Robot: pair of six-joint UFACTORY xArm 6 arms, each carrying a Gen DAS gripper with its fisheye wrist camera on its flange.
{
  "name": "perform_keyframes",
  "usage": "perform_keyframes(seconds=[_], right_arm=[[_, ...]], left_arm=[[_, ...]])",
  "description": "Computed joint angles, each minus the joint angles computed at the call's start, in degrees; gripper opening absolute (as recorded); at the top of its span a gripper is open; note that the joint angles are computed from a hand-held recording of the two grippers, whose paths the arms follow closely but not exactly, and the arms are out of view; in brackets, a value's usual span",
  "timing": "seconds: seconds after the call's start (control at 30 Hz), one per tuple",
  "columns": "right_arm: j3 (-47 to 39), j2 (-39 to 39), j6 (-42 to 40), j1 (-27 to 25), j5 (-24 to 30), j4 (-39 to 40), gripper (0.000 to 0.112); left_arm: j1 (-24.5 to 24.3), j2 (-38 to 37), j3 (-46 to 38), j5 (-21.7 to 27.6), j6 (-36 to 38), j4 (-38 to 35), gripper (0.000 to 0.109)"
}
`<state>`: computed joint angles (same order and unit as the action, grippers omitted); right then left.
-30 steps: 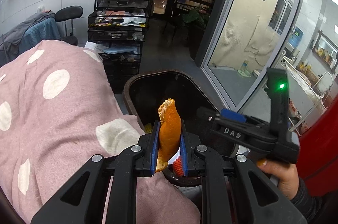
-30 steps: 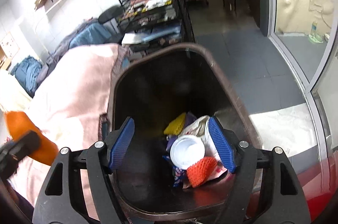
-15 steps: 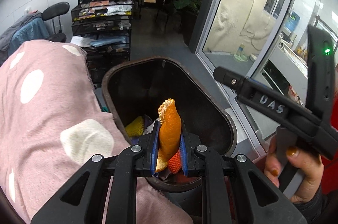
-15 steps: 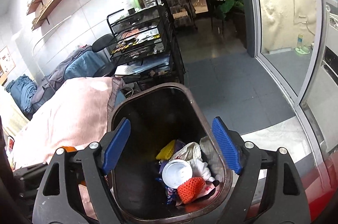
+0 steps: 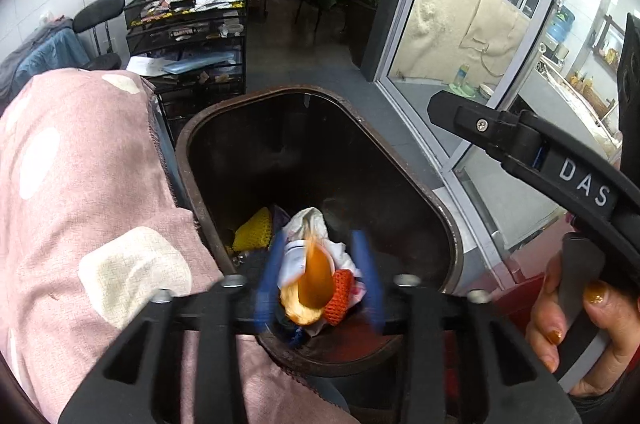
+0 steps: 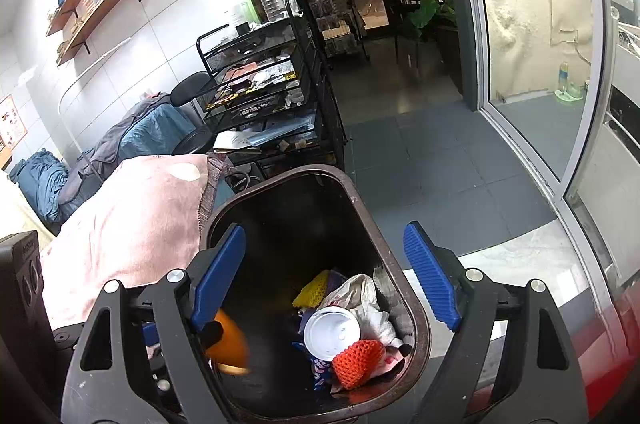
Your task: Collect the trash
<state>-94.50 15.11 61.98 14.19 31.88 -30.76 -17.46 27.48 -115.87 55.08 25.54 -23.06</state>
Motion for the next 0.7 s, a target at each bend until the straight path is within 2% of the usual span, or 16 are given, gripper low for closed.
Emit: perform_keyframes(seconds=[0.07,0.17,0.33,0.53,0.7], right_arm=[[0.0,0.0,-0.3,0.0,0.1,0.0,0.081],[0.5,-0.5,-0.1,0.0,-0.1,-0.3,0.085],[0.3,-0.4,1.3,0.1,0.0,-1.5,0.087],[0.2,-0.5,2.3,0.4,-0.1,-2.9,0.089],[0.8,-0.6,2.5,1.0,-2.2,-4.6,0.092]], left_arm=[[-0.3,-1.1,1.8,-2.2,0.3,0.3,0.072],[-0.6,-2.2,3.6,-4.3,0.6,1.1,0.084],[-0.8,-5.7,8.5,-8.7,1.1,2.1,0.088],[1.0,-10.4,14.4,-12.7,1.7,-1.8,0.092],[2.7,-16.2,21.9,-19.9,2.8,-4.0,0.096]])
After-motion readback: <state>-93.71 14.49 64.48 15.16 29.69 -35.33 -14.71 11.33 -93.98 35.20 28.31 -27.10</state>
